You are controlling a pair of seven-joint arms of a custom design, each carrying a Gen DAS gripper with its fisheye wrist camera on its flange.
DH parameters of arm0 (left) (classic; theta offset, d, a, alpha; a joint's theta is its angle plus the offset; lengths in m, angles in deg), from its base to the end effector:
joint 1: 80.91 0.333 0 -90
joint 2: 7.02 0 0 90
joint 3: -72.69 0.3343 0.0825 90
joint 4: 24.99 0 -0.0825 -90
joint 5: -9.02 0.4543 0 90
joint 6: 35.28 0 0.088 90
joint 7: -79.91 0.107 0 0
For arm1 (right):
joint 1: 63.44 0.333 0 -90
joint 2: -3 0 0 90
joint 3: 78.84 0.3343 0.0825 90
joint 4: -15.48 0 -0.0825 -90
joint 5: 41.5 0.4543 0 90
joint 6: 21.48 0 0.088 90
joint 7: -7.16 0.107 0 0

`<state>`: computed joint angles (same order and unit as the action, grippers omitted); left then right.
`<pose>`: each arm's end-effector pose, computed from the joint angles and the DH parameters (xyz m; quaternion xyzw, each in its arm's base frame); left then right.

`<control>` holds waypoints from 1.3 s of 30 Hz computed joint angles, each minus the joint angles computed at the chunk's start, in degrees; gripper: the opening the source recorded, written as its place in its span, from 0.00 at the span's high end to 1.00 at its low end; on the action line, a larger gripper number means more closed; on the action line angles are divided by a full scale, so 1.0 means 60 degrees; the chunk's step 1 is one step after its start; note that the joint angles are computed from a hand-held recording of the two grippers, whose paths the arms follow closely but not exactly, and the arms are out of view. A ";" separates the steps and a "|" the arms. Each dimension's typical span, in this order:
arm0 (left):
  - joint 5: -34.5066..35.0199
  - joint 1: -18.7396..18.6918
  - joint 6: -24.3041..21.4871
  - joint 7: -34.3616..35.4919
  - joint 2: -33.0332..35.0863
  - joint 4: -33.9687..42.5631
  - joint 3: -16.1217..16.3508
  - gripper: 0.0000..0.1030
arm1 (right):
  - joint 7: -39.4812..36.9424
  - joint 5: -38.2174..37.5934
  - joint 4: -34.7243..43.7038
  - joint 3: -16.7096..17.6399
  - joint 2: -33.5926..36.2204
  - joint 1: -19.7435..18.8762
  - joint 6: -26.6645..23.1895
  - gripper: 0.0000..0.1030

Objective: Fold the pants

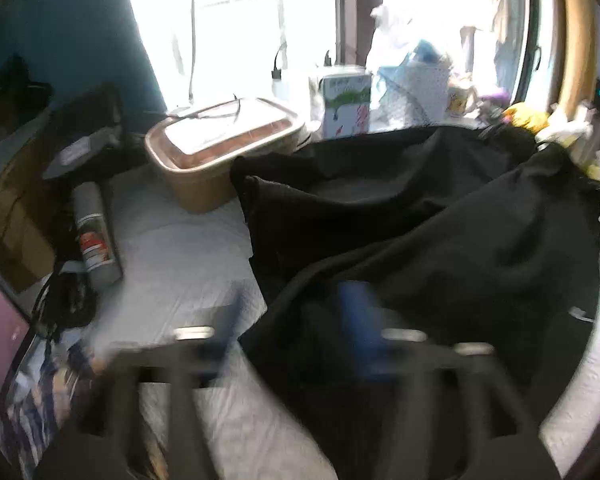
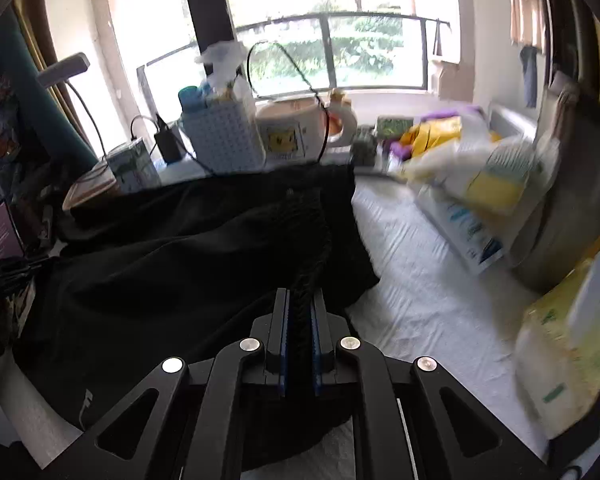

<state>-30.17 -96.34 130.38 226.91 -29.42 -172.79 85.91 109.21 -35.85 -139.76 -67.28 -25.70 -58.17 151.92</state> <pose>0.4984 0.0185 0.4338 -0.5069 0.7725 -0.3113 0.2220 0.4472 0.1274 0.4486 -0.6519 0.6471 -0.2217 0.3273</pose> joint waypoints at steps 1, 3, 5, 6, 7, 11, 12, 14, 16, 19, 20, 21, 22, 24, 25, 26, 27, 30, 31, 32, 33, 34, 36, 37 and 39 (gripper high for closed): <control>-0.0192 -0.0054 -0.0202 0.0273 -0.0598 -0.0361 0.0233 0.26 | -0.0130 0.0024 -0.0178 -0.0126 -0.0215 0.0145 0.0129 0.87; -0.0003 0.0157 -0.0890 0.0264 -0.1469 -0.0869 0.0369 0.26 | -0.0091 -0.0066 -0.0537 0.0124 -0.0768 -0.0087 0.0259 0.54; 0.0273 0.0440 -0.1650 0.0252 -0.2445 -0.1487 0.0501 0.26 | -0.0049 -0.0144 -0.1007 0.0340 -0.1547 -0.0281 0.0322 0.00; 0.0474 0.0624 -0.2155 0.0224 -0.2939 -0.1813 0.0559 0.25 | -0.0198 -0.0124 -0.1287 0.0187 -0.2023 -0.0108 0.0206 0.00; 0.0581 0.0683 -0.2416 0.0168 -0.3115 -0.1944 0.0566 0.25 | -0.0287 -0.0114 -0.1385 0.0131 -0.2234 -0.0079 0.0038 0.00; 0.1224 0.1052 -0.3420 -0.0082 -0.3908 -0.2784 0.0289 0.25 | 0.0019 -0.0556 -0.1827 0.0741 -0.3252 -0.0627 -0.1466 0.00; 0.1348 0.1085 -0.3559 -0.0153 -0.3994 -0.2935 0.0204 0.25 | 0.0019 -0.0672 -0.1877 0.0705 -0.3303 -0.0605 -0.1727 0.00; 0.1624 0.1113 -0.3421 -0.0297 -0.4085 -0.3152 -0.0087 0.25 | 0.0130 -0.1134 -0.1894 0.0967 -0.3385 -0.0802 -0.2487 0.00; 0.1889 0.1009 -0.2932 -0.0417 -0.4037 -0.3296 -0.0311 0.25 | 0.0201 -0.1663 -0.1817 0.1160 -0.3290 -0.0885 -0.3006 0.00; 0.2267 0.0642 -0.1983 -0.0604 -0.3749 -0.3380 -0.0492 0.25 | 0.0373 -0.2371 -0.1630 0.1337 -0.2841 -0.0998 -0.2798 0.05; 0.2330 0.0488 -0.1828 -0.0678 -0.3632 -0.3333 -0.0413 0.25 | 0.0424 -0.2658 -0.1493 0.1456 -0.2601 -0.1123 -0.2623 0.09; 0.2373 0.0363 -0.1716 -0.0718 -0.3526 -0.3282 -0.0272 0.25 | 0.0471 -0.2892 -0.1386 0.1526 -0.2427 -0.1202 -0.2511 0.15; 0.2369 0.0218 -0.1507 -0.0779 -0.3364 -0.3223 -0.0168 0.25 | 0.0484 -0.3131 -0.1237 0.1592 -0.2204 -0.1285 -0.2371 0.23; 0.2376 -0.0016 -0.1346 -0.0844 -0.3180 -0.3109 0.0051 0.27 | 0.0318 -0.3483 -0.1022 0.1573 -0.1821 -0.1214 -0.2079 0.36; 0.2407 -0.0063 -0.1312 -0.0779 -0.3209 -0.3113 0.0187 0.32 | 0.0279 -0.3690 -0.0929 0.1647 -0.1658 -0.1258 -0.1905 0.37; 0.2412 -0.0116 -0.1247 -0.0783 -0.3211 -0.3105 0.0256 0.36 | 0.0183 -0.3871 -0.0852 0.1671 -0.1495 -0.1259 -0.1677 0.38; 0.2402 -0.0170 -0.1113 -0.0761 -0.3229 -0.3144 0.0336 0.48 | 0.0112 -0.3950 -0.0823 0.1656 -0.1417 -0.1195 -0.1535 0.43; 0.2223 -0.0439 -0.0807 -0.0756 -0.3133 -0.3122 0.0699 0.89 | -0.0042 -0.4174 -0.0828 0.1718 -0.1274 -0.1236 -0.0875 0.47; 0.2202 -0.0473 -0.0736 -0.0785 -0.3095 -0.3115 0.0754 0.92 | -0.0147 -0.4165 -0.0885 0.1678 -0.1294 -0.1202 -0.0620 0.47; 0.2200 -0.0506 -0.0726 -0.0789 -0.3089 -0.3112 0.0811 0.94 | -0.0283 -0.4125 -0.0960 0.1632 -0.1333 -0.1162 -0.0339 0.47; 0.2226 -0.0477 -0.0581 -0.0856 -0.3072 -0.3146 0.0759 0.98 | -0.0524 -0.3992 -0.1007 0.1471 -0.1343 -0.0991 -0.0199 0.50; 0.2268 -0.0457 -0.0511 -0.0914 -0.3085 -0.3178 0.0749 0.98 | -0.0625 -0.3873 -0.0996 0.1515 -0.1340 -0.0993 -0.0196 0.52; 0.2337 -0.0484 -0.0436 -0.0956 -0.3148 -0.3229 0.0827 0.98 | -0.0919 -0.3722 -0.1030 0.1561 -0.1486 -0.0935 -0.0258 0.64; 0.2379 -0.0483 -0.0391 -0.0991 -0.3217 -0.3259 0.0842 0.98 | -0.1064 -0.3612 -0.1094 0.1500 -0.1560 -0.0848 -0.0274 0.75; 0.2422 -0.0522 -0.0375 -0.1039 -0.3397 -0.3298 0.0975 0.99 | -0.1223 -0.3386 -0.1161 0.1484 -0.1636 -0.0757 -0.0260 0.90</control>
<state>-15.64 -99.47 128.13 220.68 -49.80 -192.58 91.76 101.87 -56.16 -146.73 -58.38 -35.51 -62.72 150.35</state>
